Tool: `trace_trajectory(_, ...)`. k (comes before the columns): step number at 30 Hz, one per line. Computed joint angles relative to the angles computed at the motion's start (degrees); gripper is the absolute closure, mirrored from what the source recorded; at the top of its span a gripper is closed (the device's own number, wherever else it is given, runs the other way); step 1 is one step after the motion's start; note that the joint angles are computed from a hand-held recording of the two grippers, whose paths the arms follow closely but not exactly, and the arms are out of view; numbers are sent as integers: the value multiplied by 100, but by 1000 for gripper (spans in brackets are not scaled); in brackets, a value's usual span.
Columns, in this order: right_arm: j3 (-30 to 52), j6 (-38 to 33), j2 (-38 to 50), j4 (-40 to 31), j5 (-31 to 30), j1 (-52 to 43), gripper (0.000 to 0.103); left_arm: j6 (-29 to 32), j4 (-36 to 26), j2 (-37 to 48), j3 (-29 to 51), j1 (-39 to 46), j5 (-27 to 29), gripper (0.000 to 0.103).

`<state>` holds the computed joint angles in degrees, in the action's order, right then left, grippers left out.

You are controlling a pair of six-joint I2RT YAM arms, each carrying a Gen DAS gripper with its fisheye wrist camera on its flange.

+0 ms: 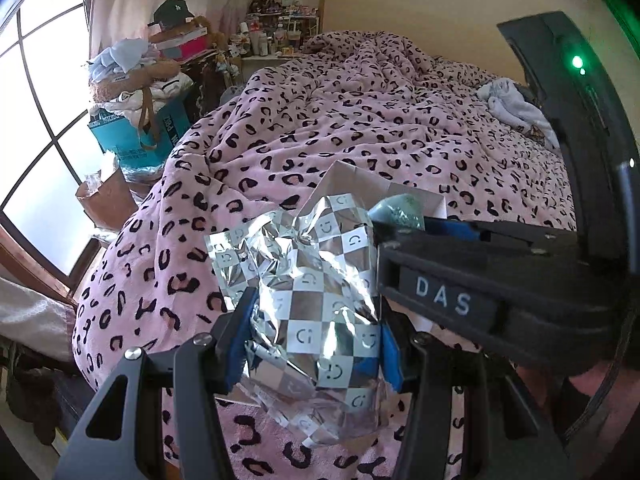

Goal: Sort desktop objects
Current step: 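Open the right tool to drop the sponge into the white box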

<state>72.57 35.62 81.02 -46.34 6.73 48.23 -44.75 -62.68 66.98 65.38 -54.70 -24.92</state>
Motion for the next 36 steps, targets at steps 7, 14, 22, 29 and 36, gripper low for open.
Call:
trace_trajectory(7,-84,-4,41,21,-20,19,62,-6,8,24,-19,-18,25,49)
trace_trajectory(14,49,-53,-176,-187,79,55,62,-100,-227,57,349,-275,-108,49)
trace_trajectory(22,170,-308,-5,-477,-109,-75,62,-308,-156,344,384,-190,317,49)
trace_trajectory(29,-15,-377,110,-301,-270,-104,62,-336,-76,416,218,-96,409,48)
trace_trajectory(36,70,-388,210,-318,-223,-36,61,-336,-29,281,94,25,438,36)
